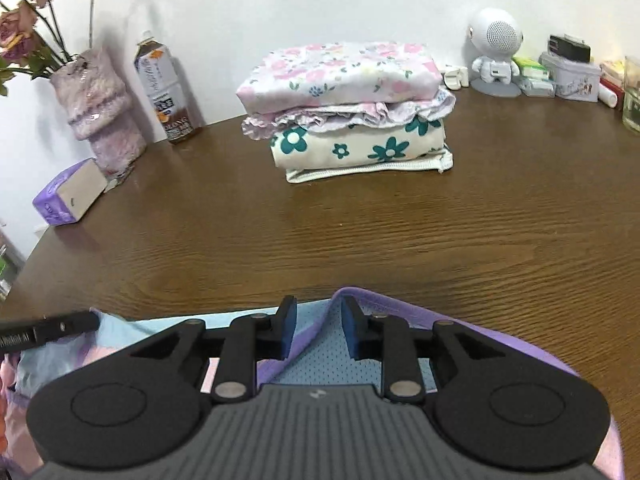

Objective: Fold clothes

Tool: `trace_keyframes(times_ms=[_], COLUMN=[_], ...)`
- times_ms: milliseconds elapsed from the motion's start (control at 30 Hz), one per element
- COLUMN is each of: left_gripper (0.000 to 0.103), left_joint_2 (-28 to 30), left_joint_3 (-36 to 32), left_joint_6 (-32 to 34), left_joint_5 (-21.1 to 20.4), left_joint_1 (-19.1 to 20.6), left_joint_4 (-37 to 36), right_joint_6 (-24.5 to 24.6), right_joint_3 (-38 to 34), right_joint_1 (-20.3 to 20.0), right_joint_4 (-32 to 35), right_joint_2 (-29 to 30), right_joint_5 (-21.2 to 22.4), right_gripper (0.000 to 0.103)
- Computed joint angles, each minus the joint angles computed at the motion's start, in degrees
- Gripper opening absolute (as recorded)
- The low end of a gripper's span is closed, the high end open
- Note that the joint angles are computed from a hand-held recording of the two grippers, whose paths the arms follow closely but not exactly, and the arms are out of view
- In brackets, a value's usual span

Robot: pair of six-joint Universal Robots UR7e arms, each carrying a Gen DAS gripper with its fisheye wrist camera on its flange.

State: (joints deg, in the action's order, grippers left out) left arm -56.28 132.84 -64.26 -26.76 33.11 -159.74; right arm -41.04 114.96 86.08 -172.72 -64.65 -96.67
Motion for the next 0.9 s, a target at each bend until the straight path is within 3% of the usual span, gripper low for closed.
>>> trace_keyframes(times_ms=[67, 233, 267, 333, 400, 567, 633, 700, 767, 800, 833, 900], left_gripper=[0.0, 0.002, 0.003, 0.02, 0.028, 0.031, 0.035, 0.035, 0.031, 0.021, 0.0, 0.0], left_joint_2=[-0.8, -1.7, -2.2, -2.9, -4.0, -8.8, -9.7, -10.0, -9.6, -9.4, -9.3, -10.1], left_joint_3=[1.3, 3.0, 3.1, 3.4, 4.0, 5.4, 5.5, 5.5, 6.6, 6.9, 6.7, 4.9], left_joint_6=[-2.1, -1.5, -2.5, -4.1, -4.9, -12.5, -15.4, -18.0, -17.3, -17.4, -18.3, -23.4], left_joint_5=[0.6, 0.0, 0.0, 0.6, 1.3, -1.7, -3.0, -4.1, -4.6, -4.5, -3.7, -4.1], left_joint_1=[-0.6, -1.2, -1.5, -2.5, -4.1, -9.2, -11.2, -12.2, -12.0, -12.0, -12.3, -12.6], left_joint_4=[0.8, -1.9, -1.4, -0.1, 1.8, 15.4, 21.6, 26.6, 24.8, 25.2, 27.9, 37.4], right_joint_6=[-1.3, -1.6, -1.4, -0.6, 0.2, -5.9, -10.1, -14.6, -16.5, -17.4, -17.5, -17.7], right_joint_3=[0.6, 0.9, 0.9, 1.0, 1.0, 3.6, 5.6, 7.9, 9.5, 10.2, 10.7, 11.6], right_joint_1=[-0.3, -1.5, -1.6, -1.9, -2.3, -2.8, -3.3, -4.0, -5.0, -5.6, -6.0, -6.9], right_joint_4=[-2.7, -3.0, -2.7, -0.8, 1.2, 6.9, 8.6, 9.4, 9.8, 10.0, 9.3, 7.6], right_joint_2=[0.6, 0.3, 0.2, -0.8, -1.9, -7.6, -10.4, -13.1, -14.9, -15.8, -16.1, -16.4], right_joint_5=[0.2, 2.6, 2.9, 4.4, 6.1, 8.5, 8.4, 8.0, 7.8, 7.7, 7.6, 7.3], right_gripper=[0.007, 0.007, 0.01, 0.015, 0.022, 0.023, 0.031, 0.037, 0.037, 0.037, 0.037, 0.037])
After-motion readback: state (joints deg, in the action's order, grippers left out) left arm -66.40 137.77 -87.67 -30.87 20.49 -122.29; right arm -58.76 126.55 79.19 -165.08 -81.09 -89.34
